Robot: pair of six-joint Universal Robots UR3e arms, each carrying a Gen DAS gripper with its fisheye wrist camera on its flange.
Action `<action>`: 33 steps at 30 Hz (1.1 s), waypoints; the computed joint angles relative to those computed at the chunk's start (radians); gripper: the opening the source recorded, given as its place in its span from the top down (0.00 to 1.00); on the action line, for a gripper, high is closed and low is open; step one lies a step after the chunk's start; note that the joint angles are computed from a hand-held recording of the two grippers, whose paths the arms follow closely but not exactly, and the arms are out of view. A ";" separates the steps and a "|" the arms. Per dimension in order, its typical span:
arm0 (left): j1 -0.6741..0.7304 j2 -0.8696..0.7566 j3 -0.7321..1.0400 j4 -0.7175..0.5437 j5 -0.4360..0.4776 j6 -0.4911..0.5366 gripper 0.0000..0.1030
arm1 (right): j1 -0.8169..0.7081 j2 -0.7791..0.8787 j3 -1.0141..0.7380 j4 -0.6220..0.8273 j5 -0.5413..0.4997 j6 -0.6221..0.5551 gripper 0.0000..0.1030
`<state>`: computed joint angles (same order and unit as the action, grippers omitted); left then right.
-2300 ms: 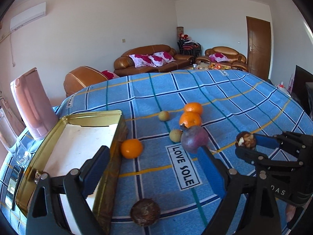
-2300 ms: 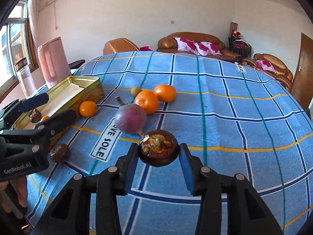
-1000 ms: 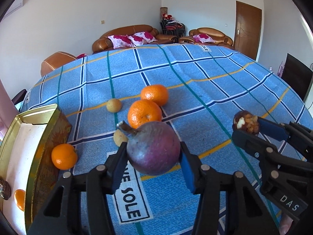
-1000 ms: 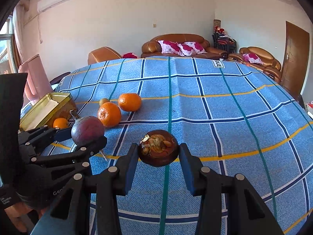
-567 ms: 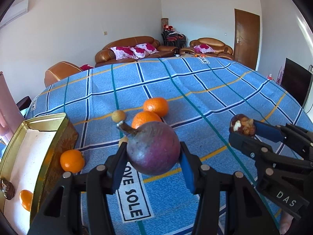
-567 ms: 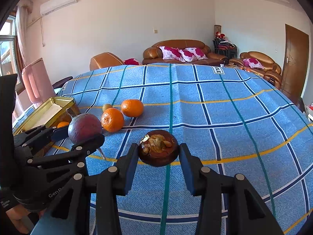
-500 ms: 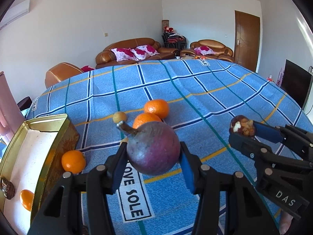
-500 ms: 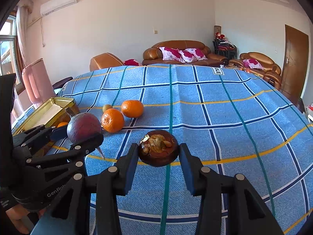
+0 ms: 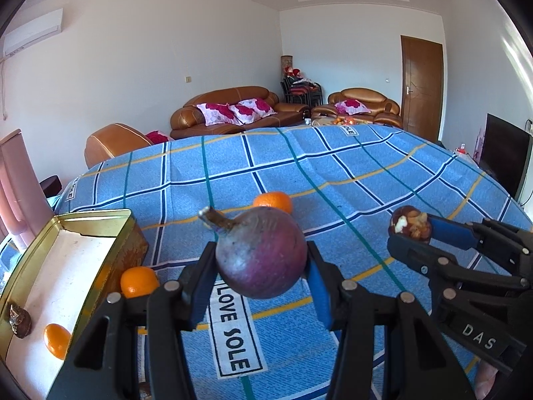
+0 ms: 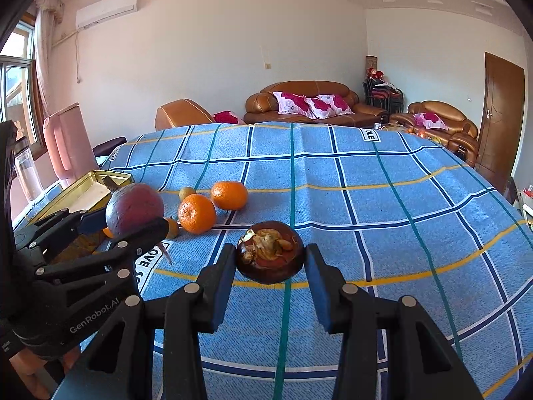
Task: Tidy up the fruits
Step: 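Hold the purple fruit in the left tool while the right tool holds the mangosteen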
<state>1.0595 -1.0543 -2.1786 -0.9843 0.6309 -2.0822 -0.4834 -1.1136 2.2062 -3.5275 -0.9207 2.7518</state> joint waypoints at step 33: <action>0.214 0.225 -0.059 -0.312 -0.212 0.223 0.49 | -0.052 0.013 0.103 -0.228 0.085 0.009 0.57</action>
<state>1.2737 -0.8293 -2.2378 -1.2964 0.4191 -1.8597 -0.5356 -1.1001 2.3087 -3.7555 -0.8355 2.7610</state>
